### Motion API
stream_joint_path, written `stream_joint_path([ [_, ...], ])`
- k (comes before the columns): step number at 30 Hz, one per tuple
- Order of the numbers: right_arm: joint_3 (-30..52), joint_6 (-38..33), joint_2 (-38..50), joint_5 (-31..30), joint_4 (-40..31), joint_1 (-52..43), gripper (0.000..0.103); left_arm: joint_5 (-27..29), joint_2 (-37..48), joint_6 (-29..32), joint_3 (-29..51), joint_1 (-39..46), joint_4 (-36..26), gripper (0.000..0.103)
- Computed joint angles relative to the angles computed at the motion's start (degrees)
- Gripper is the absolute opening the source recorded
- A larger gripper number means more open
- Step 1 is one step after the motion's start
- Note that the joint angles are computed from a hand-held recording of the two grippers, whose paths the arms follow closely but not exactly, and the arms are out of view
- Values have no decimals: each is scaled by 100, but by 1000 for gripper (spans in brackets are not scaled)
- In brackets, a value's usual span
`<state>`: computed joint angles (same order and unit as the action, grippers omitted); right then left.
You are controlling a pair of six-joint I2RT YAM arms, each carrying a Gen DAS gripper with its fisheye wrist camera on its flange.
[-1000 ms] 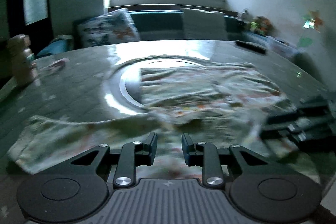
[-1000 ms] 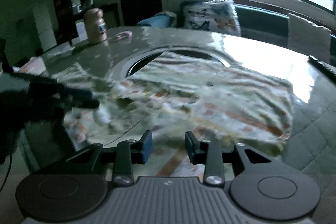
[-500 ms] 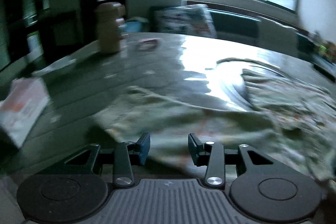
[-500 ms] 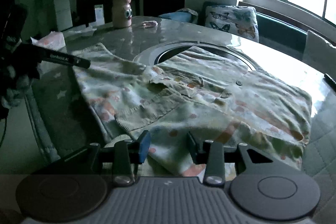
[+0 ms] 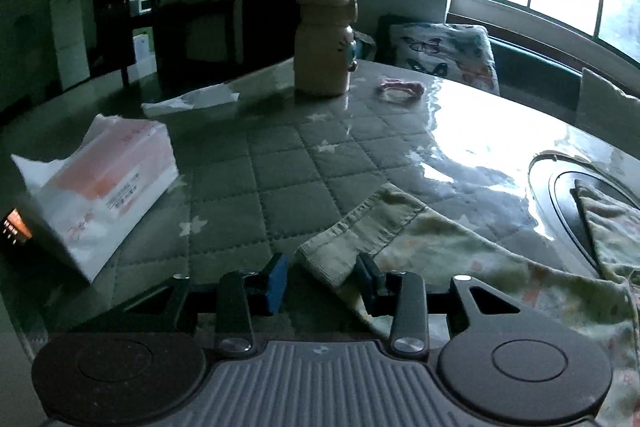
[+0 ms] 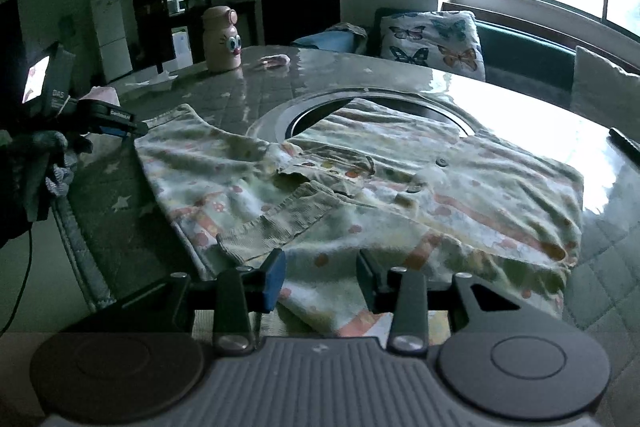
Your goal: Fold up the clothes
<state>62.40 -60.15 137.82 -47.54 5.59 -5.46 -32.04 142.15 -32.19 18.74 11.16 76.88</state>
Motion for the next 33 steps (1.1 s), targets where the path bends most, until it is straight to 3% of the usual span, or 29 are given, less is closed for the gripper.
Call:
stream_joint_path([
  [3, -4, 101, -1, -14, 31, -34, 39, 247, 114, 69, -68, 44, 366, 10],
  [8, -23, 231, -50, -53, 41, -102, 39, 329, -164, -135, -344, -276, 577, 8],
  [14, 165, 638, -103, -198, -118, -197, 39, 211, -877, -239, -890, -1580, 1209, 7],
  [20, 456, 1184, -144, -445, -309, -353, 39, 399, -1682, -194, -614, -2834, 611, 7],
  [26, 927, 1672, 8, -583, -725, -489, 38, 859, -1377, 158, 289, -3623, 87, 7],
  [33, 1421, 1885, 320, -567, -1329, -460, 34, 1460, -884, 464, 1135, -3877, -759, 7],
])
